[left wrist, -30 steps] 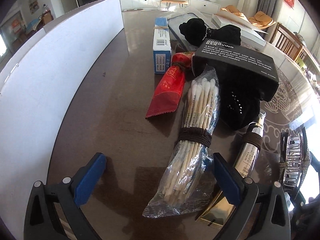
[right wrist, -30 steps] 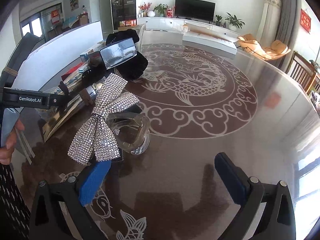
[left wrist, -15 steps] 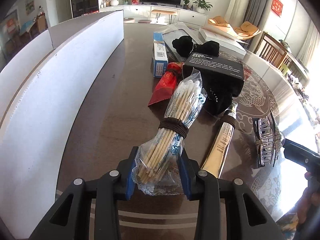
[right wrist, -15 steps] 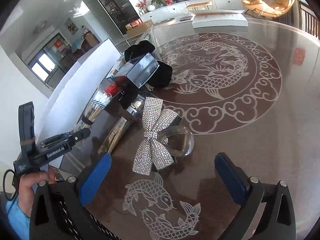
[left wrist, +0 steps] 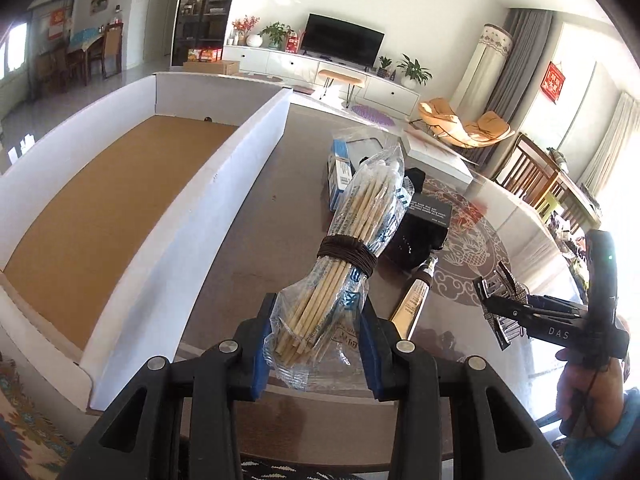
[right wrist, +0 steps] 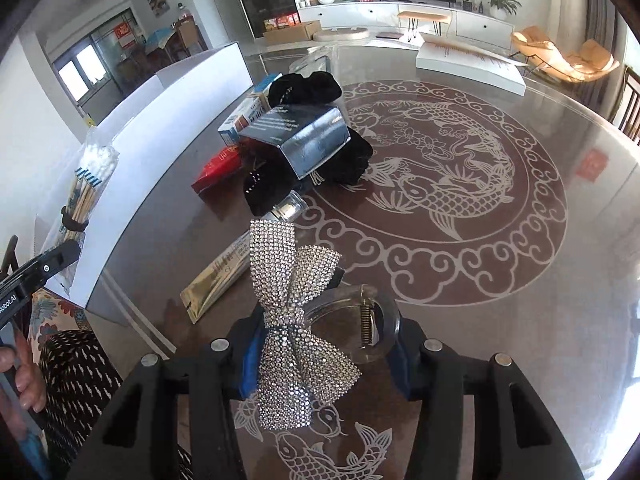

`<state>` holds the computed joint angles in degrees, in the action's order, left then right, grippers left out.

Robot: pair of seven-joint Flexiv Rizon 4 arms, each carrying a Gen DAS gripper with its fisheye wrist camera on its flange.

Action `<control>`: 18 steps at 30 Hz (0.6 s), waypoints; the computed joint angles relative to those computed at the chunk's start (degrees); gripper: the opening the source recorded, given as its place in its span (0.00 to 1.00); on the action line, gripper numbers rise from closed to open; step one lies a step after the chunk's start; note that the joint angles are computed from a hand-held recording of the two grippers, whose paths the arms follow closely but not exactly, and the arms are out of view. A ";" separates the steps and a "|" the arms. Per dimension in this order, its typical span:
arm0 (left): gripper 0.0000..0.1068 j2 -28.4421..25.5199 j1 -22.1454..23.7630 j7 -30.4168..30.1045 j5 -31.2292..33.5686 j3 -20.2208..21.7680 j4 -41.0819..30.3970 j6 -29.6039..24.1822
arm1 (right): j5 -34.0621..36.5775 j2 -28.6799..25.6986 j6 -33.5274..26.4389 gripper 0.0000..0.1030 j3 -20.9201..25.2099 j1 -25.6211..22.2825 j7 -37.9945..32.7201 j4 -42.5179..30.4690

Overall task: Organize objects
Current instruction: 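Carry the stick bundle and bow into the white box and open both tools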

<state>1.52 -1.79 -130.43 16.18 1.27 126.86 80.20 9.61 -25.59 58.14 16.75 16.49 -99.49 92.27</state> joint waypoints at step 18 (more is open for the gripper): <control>0.51 9.82 19.93 8.97 -1.82 5.05 4.82 -15.97 | 3.21 -15.43 -13.76 0.53 5.57 21.97 -4.76 -34.44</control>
<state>11.34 18.14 -121.46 14.36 6.33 131.68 64.23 12.82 -41.03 44.38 22.31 38.46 -104.25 57.83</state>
